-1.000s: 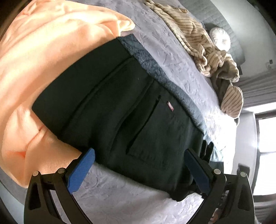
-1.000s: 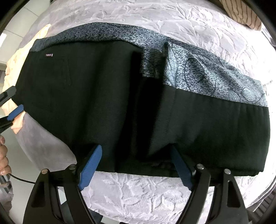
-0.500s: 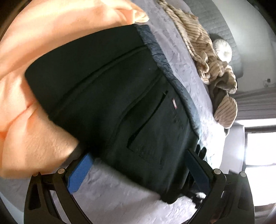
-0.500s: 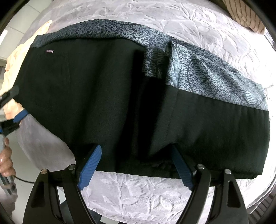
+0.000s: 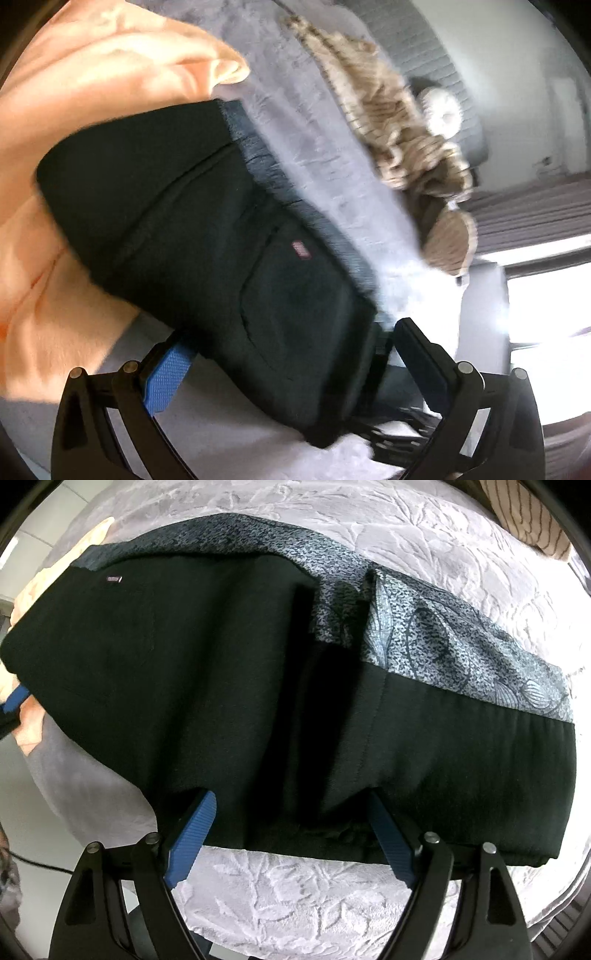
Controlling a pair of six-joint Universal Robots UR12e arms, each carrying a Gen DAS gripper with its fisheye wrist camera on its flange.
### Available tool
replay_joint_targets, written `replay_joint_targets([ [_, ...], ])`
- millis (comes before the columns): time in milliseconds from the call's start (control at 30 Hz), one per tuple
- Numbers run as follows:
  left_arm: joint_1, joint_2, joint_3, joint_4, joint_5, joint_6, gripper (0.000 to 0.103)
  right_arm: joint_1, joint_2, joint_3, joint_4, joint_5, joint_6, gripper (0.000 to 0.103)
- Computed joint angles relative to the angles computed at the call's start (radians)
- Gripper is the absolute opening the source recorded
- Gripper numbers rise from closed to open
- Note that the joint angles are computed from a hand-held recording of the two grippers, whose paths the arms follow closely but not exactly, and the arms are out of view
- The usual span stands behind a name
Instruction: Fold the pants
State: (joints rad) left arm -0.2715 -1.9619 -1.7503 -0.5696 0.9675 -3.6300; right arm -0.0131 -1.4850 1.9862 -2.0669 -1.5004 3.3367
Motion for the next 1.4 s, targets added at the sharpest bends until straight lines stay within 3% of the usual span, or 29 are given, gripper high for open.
replay_joint_targets([
  [133, -0.008, -0.026, 0.024, -0.091, 0.079, -0.007, 0.101, 0.004, 0.000, -0.012, 0.017, -0.011, -0.010, 0.086],
  [200, -0.016, -0.029, 0.040, -0.119, 0.136, -0.014, 0.090, 0.004, -0.010, -0.024, 0.009, -0.012, -0.008, 0.086],
  [267, -0.035, -0.029, 0.067, -0.174, 0.232, 0.007, 0.063, -0.006, -0.025, -0.028, -0.026, 0.012, -0.009, 0.086],
  [367, -0.071, -0.026, 0.093, -0.208, 0.369, 0.081, 0.048, -0.038, -0.032, -0.051, -0.070, 0.114, 0.006, 0.086],
  [433, -0.107, -0.017, 0.098, -0.188, 0.486, 0.181, 0.043, -0.057, -0.017, -0.084, -0.082, 0.203, 0.018, 0.086],
  [533, -0.182, -0.019, 0.093, -0.097, 0.708, 0.404, 0.042, -0.054, 0.027, -0.153, -0.062, 0.285, 0.002, 0.086],
  [600, -0.227, -0.030, 0.083, -0.035, 0.835, 0.545, 0.042, -0.044, 0.067, -0.211, -0.023, 0.326, -0.052, 0.086],
  [633, -0.237, -0.036, 0.087, -0.028, 0.861, 0.571, 0.042, -0.034, 0.093, -0.251, 0.009, 0.331, -0.085, 0.086],
  [900, -0.253, -0.051, 0.082, 0.016, 0.919, 0.640, 0.042, 0.087, 0.286, -0.549, 0.276, 0.373, -0.306, 0.086],
  [1100, -0.251, -0.044, 0.069, 0.026, 0.918, 0.644, 0.042, 0.167, 0.434, -0.735, 0.507, 0.276, -0.380, 0.086],
  [1167, -0.251, -0.043, 0.066, 0.031, 0.918, 0.648, 0.042, 0.180, 0.465, -0.760, 0.543, 0.222, -0.374, 0.084],
  [1233, -0.251, -0.041, 0.065, 0.027, 0.915, 0.650, 0.042, 0.180, 0.477, -0.763, 0.553, 0.196, -0.365, 0.057],
  [1267, -0.250, -0.040, 0.068, 0.017, 0.913, 0.650, 0.042, 0.173, 0.477, -0.757, 0.553, 0.215, -0.364, 0.032],
  [1300, -0.251, -0.040, 0.070, 0.009, 0.914, 0.650, 0.042, 0.164, 0.470, -0.743, 0.541, 0.236, -0.355, 0.022],
  [1400, -0.258, -0.039, 0.073, 0.041, 0.915, 0.674, 0.042, 0.137, 0.417, -0.674, 0.459, 0.284, -0.349, 0.019],
])
